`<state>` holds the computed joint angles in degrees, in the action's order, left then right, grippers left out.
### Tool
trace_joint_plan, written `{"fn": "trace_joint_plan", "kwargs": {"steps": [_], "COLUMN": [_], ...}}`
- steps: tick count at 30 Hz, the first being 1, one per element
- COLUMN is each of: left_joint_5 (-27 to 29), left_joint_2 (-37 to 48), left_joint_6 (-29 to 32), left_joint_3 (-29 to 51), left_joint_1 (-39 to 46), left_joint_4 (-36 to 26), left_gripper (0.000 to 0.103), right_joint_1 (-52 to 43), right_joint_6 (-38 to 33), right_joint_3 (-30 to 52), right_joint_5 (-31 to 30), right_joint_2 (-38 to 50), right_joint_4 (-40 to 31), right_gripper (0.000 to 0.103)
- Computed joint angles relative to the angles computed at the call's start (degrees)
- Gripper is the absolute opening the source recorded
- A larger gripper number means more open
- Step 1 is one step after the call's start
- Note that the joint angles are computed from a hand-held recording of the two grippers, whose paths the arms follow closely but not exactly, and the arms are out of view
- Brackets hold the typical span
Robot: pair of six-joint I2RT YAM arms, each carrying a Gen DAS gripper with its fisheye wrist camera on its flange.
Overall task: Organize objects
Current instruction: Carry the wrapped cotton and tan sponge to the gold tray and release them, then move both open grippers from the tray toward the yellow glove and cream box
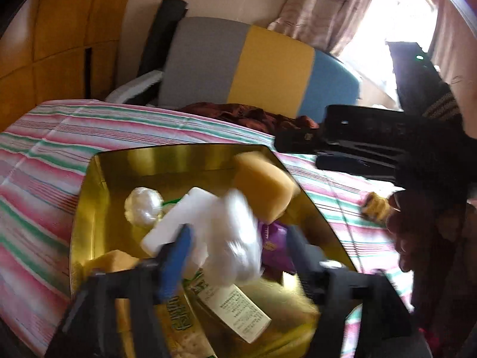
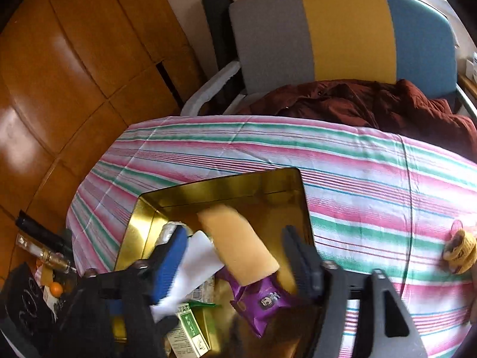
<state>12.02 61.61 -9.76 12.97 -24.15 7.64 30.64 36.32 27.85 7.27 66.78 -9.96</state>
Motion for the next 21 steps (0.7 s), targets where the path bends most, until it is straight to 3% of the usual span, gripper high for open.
{"fn": "trace_joint_plan", "kwargs": {"steps": [5,9,17,21], "left_joint_5": [-1.1,-9.5,-22.0,-23.1], "left_joint_2": [3.0,1.0,-4.0,-10.0], "left_joint_6": [-0.6,-2.0,-2.3,-2.3], "left_joint_3": [0.8,-0.4,-1.4,-2.0], "left_joint_1": [0.7,-1.8,-7.0,-7.2], "left_joint_4": [-1.2,-1.5,-4.1,-7.9], "left_gripper": [0.09,0.103,0.103,0.103], "right_joint_1": [2.6,6.7,16.9,20.7], "right_joint_6": [2.3,5.3,13.2,16.3], "right_joint_3": [-3.3,-5.9,-7.4,-7.2], "right_joint_5": [2.1,5.6,14.8,18.0], "right_joint_2": [-3.8,-6.9,-11.9,-13.6], "right_joint_4": [-1.6,-3.1,-9.6,-12.9], "right_gripper": [0.081,0.081,0.081,0.081]}}
